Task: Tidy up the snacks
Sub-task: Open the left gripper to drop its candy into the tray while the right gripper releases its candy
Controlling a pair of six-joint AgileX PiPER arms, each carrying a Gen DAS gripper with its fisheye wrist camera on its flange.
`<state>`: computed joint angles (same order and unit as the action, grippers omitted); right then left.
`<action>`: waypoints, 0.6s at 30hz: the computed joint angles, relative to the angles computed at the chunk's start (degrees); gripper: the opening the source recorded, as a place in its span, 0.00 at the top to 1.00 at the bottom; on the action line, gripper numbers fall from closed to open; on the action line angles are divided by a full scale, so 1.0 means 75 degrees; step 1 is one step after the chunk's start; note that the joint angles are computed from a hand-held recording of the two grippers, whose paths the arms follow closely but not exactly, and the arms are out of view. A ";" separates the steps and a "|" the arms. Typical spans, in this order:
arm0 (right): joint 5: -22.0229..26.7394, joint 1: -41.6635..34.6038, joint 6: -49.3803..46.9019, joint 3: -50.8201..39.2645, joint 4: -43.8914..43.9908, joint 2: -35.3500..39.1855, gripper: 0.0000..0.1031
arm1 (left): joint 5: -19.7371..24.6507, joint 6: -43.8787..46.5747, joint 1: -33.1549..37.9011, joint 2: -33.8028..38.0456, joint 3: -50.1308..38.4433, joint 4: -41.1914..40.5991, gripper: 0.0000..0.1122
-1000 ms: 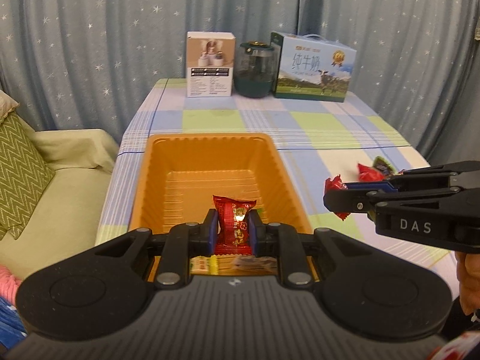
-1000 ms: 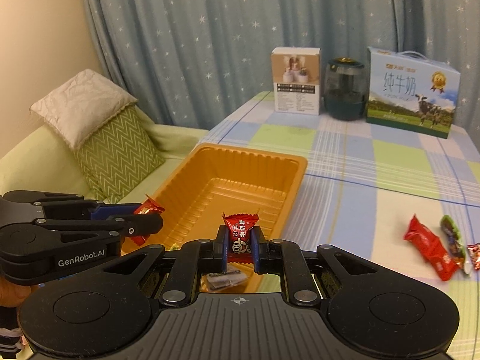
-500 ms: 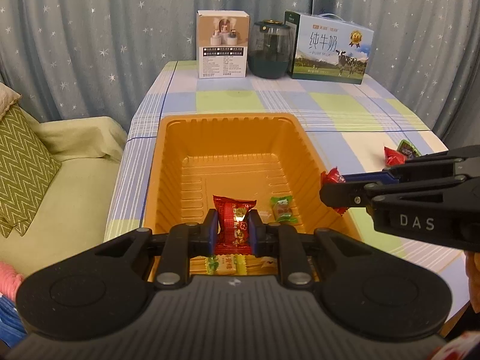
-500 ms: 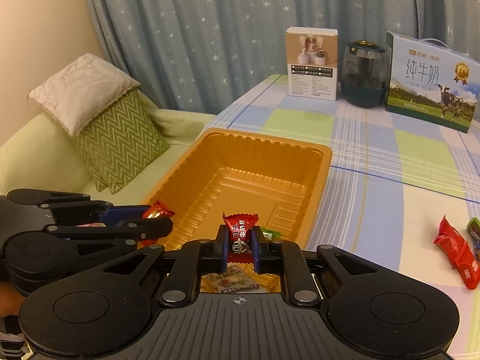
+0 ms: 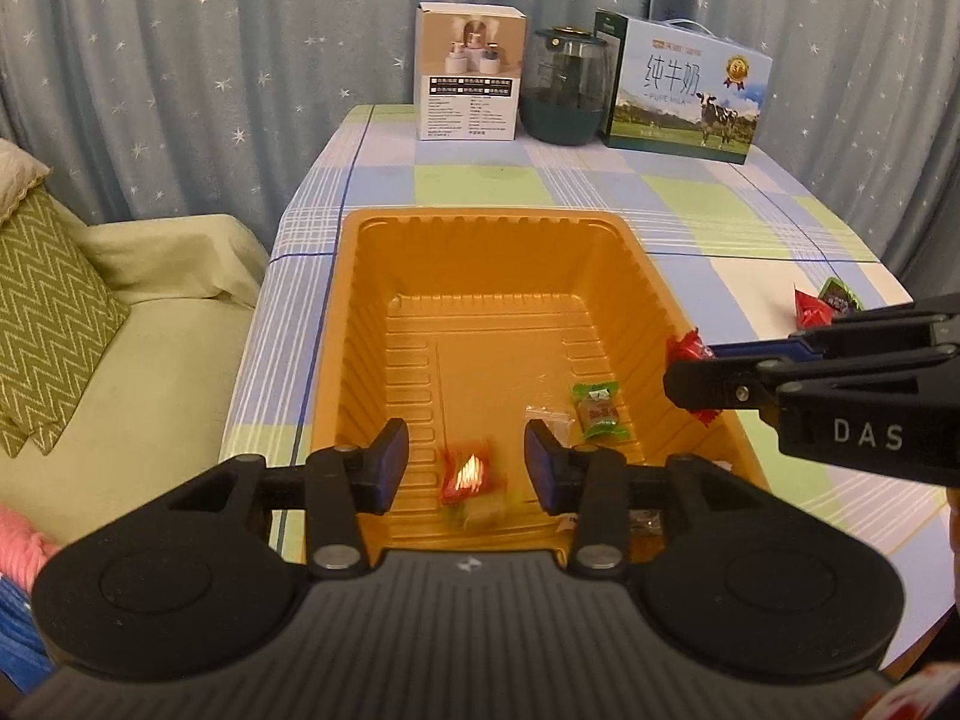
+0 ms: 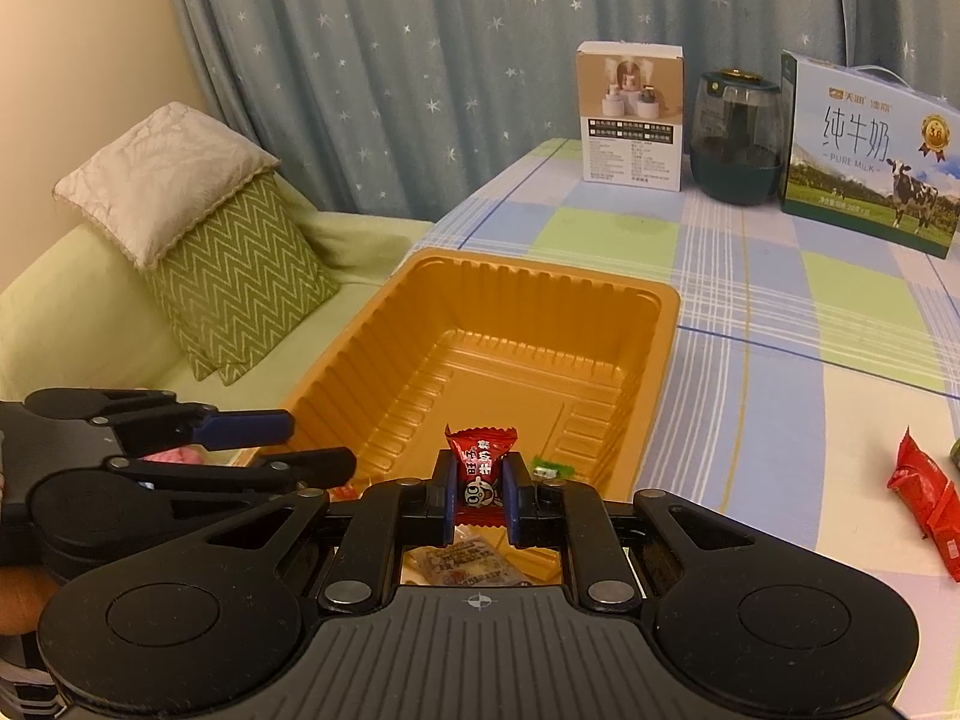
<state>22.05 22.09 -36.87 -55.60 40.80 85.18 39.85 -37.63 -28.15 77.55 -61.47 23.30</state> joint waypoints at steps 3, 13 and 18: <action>0.0032 -0.0044 -0.0094 0.0036 0.0125 -0.0006 0.85 | 0.0104 -0.0084 -0.0070 -0.0150 0.0061 0.0103 0.66; 0.0138 -0.0081 -0.0460 -0.0037 0.0588 -0.0030 0.85 | 0.0350 -0.0461 -0.0305 -0.0467 0.0139 0.0368 0.66; 0.0602 -0.0404 -0.1643 -0.0155 0.2072 0.0216 0.83 | 0.0471 -0.0619 -0.0344 -0.0564 0.0178 0.0484 0.66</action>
